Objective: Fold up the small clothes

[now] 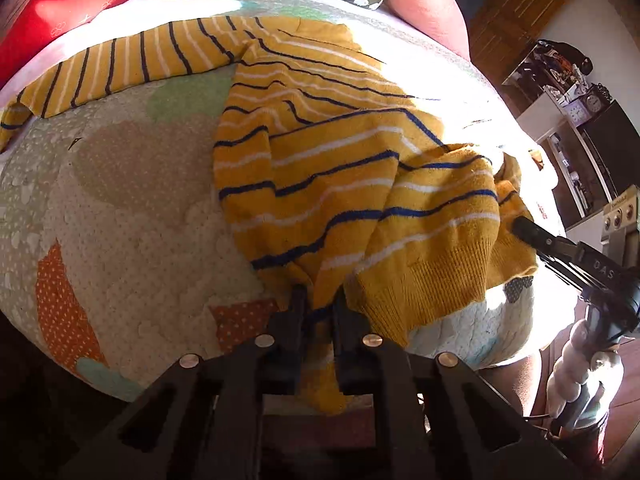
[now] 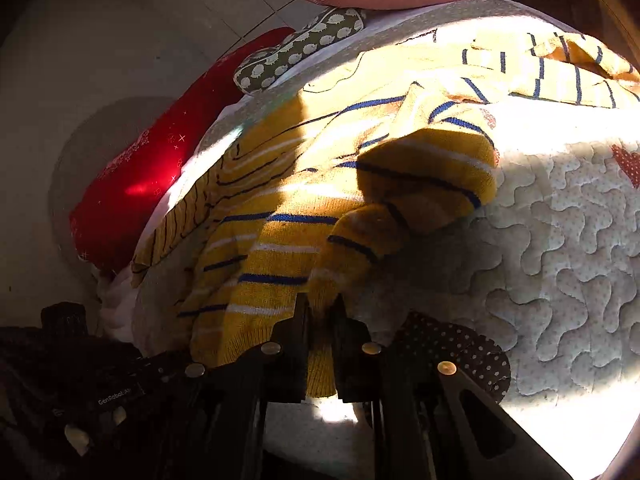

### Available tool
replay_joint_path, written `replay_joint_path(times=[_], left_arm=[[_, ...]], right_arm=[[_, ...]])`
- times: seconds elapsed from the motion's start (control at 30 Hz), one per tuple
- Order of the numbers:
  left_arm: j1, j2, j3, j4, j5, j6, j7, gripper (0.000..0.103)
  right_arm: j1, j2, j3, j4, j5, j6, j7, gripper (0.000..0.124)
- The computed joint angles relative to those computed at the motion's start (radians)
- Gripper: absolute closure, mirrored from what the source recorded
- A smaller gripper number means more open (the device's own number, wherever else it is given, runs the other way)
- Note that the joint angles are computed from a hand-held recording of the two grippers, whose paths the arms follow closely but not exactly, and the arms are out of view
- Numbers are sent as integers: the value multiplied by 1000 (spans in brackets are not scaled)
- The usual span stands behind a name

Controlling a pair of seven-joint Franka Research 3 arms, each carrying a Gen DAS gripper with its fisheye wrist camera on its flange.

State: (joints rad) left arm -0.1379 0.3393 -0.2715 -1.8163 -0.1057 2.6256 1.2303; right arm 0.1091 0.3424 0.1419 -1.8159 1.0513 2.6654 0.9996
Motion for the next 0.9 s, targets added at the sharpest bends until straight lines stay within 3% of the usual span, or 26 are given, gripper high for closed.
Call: replay_joint_path(times=[0.17,0.23,0.33,0.43,0.53,0.6,0.63,0.67,0.7,0.77,0.83,0.9], left_arm=[[55,-111,-35,-106,-147,27,90,92],[48,-163,-28,-161,-170,38,124,100],[20,-200,1,-209,-153,3,116,100],[-4,-202,27,-234,-91,-25,74,100],[5,-209,27,-255,-157,-20,104,100],[-4,-204,34,-249,-128,10,91,92],[-5,-204,35,-250,-120,33,93,74],[-7,-198,37,-247,-111,60,90,46],[-10,-189,36,-244,-104,91,80,35],[-1,-156,15,-218,-141,123,112,30],[3,-116,-1,-169,-154,96,134,30],[-33,-82,18,-126,-55,71,77,35]], right_arm=[[-39,-223,-23,-232,181,-37,-178,115],[-33,-311,-59,-333,204,-57,-201,115],[-9,-402,-105,-474,149,-50,-141,115],[6,-414,-140,-554,71,-23,-31,115],[1,-421,-175,-584,135,5,3,114],[3,-436,-181,-575,179,47,-37,111],[6,-436,-177,-561,162,81,-32,98],[11,-424,-173,-534,146,108,-24,88],[19,-404,-170,-500,162,126,-43,66],[31,-343,-162,-418,203,137,-93,57],[37,-269,-147,-342,44,148,30,57],[37,-221,-125,-285,2,192,43,57]])
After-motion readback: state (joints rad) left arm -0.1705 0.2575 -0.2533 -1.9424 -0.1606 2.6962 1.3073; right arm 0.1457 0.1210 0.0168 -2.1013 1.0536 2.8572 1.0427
